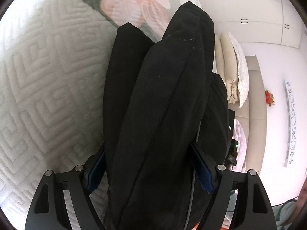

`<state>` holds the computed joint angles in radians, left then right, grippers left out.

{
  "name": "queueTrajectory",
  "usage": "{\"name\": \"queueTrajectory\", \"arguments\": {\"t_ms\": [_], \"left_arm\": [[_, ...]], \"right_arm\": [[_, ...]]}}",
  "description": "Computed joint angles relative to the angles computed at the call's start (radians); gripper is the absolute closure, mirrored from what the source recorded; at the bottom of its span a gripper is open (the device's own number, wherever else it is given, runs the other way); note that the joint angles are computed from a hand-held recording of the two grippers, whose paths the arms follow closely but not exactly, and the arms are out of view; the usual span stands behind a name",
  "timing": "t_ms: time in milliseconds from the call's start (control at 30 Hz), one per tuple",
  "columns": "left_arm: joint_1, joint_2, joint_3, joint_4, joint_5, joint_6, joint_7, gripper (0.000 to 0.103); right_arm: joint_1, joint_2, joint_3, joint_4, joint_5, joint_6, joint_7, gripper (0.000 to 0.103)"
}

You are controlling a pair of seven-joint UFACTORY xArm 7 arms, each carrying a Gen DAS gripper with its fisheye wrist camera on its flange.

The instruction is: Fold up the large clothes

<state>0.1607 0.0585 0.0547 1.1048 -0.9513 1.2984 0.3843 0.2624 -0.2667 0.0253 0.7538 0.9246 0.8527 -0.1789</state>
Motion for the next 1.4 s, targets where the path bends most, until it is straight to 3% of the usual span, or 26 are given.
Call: {"name": "queueTrajectory", "arguments": {"t_ms": [33, 100, 167, 200, 300, 333, 433, 700, 733, 767, 800, 867, 933, 1033, 1100, 1167, 1233, 1333, 1400], "left_arm": [[0.000, 0.005, 0.000, 0.003, -0.004, 0.002, -0.008, 0.021], [0.002, -0.002, 0.001, -0.003, -0.008, -0.007, -0.013, 0.033], [-0.009, -0.038, -0.005, -0.024, 0.009, -0.045, -0.001, 0.045], [-0.015, -0.053, -0.006, -0.031, 0.007, -0.058, 0.003, 0.054], [-0.029, -0.145, 0.008, -0.081, -0.036, -0.086, 0.026, 0.066], [-0.035, -0.180, 0.016, -0.098, -0.058, -0.089, 0.036, 0.068], [-0.064, -0.275, 0.035, -0.126, -0.088, -0.093, 0.037, 0.071], [-0.141, -0.508, 0.100, -0.124, -0.040, -0.051, -0.023, 0.072], [-0.148, -0.540, 0.117, -0.121, -0.029, -0.033, -0.034, 0.072], [-0.150, -0.576, 0.145, -0.132, -0.012, -0.004, -0.031, 0.072], [-0.158, -0.606, 0.152, -0.120, 0.011, 0.019, -0.045, 0.072], [-0.177, -0.650, 0.147, -0.104, 0.072, 0.046, -0.066, 0.072], [-0.194, -0.650, 0.145, -0.101, 0.116, 0.067, -0.104, 0.073], [-0.166, -0.683, 0.162, -0.198, 0.176, 0.034, -0.125, 0.073], [-0.127, -0.680, 0.187, -0.271, 0.205, -0.010, -0.157, 0.073], [-0.105, -0.684, 0.223, -0.337, 0.199, -0.035, -0.146, 0.073], [-0.083, -0.684, 0.239, -0.381, 0.215, -0.052, -0.129, 0.068], [-0.049, -0.657, 0.268, -0.423, 0.200, -0.053, -0.149, 0.061], [-0.039, -0.627, 0.273, -0.422, 0.190, -0.044, -0.154, 0.048]], "right_arm": [[0.005, 0.012, 0.001, 0.003, 0.016, -0.008, -0.013, 0.019], [0.010, 0.025, -0.005, 0.004, 0.079, -0.021, -0.043, 0.019], [0.016, 0.029, 0.001, 0.002, 0.141, -0.056, -0.070, 0.034], [0.019, 0.026, 0.011, 0.002, 0.148, -0.076, -0.072, 0.034], [0.032, -0.018, 0.036, -0.016, 0.121, -0.125, -0.046, 0.054], [0.038, -0.044, 0.041, -0.027, 0.111, -0.141, -0.028, 0.063], [0.065, -0.113, 0.065, -0.041, 0.042, -0.182, 0.045, 0.070], [0.128, -0.259, 0.139, 0.043, -0.231, -0.174, 0.289, 0.075], [0.144, -0.290, 0.142, 0.049, -0.242, -0.174, 0.311, 0.085], [0.189, -0.303, 0.121, 0.055, -0.231, -0.191, 0.319, 0.087], [0.193, -0.323, 0.139, 0.078, -0.262, -0.184, 0.363, 0.087], [0.149, -0.321, 0.213, 0.171, -0.412, -0.076, 0.459, 0.087], [0.176, -0.320, 0.219, 0.203, -0.457, -0.029, 0.489, 0.087], [0.166, -0.266, 0.285, 0.215, -0.568, 0.024, 0.632, 0.084], [0.163, -0.299, 0.253, 0.143, -0.600, 0.038, 0.654, 0.077], [0.126, -0.306, 0.251, 0.098, -0.682, 0.000, 0.688, 0.059], [0.096, -0.252, 0.239, 0.098, -0.742, -0.020, 0.709, 0.048], [0.117, -0.195, 0.139, 0.064, -0.655, -0.024, 0.683, 0.039], [0.116, -0.174, 0.098, 0.048, -0.604, -0.031, 0.654, 0.037]]}}
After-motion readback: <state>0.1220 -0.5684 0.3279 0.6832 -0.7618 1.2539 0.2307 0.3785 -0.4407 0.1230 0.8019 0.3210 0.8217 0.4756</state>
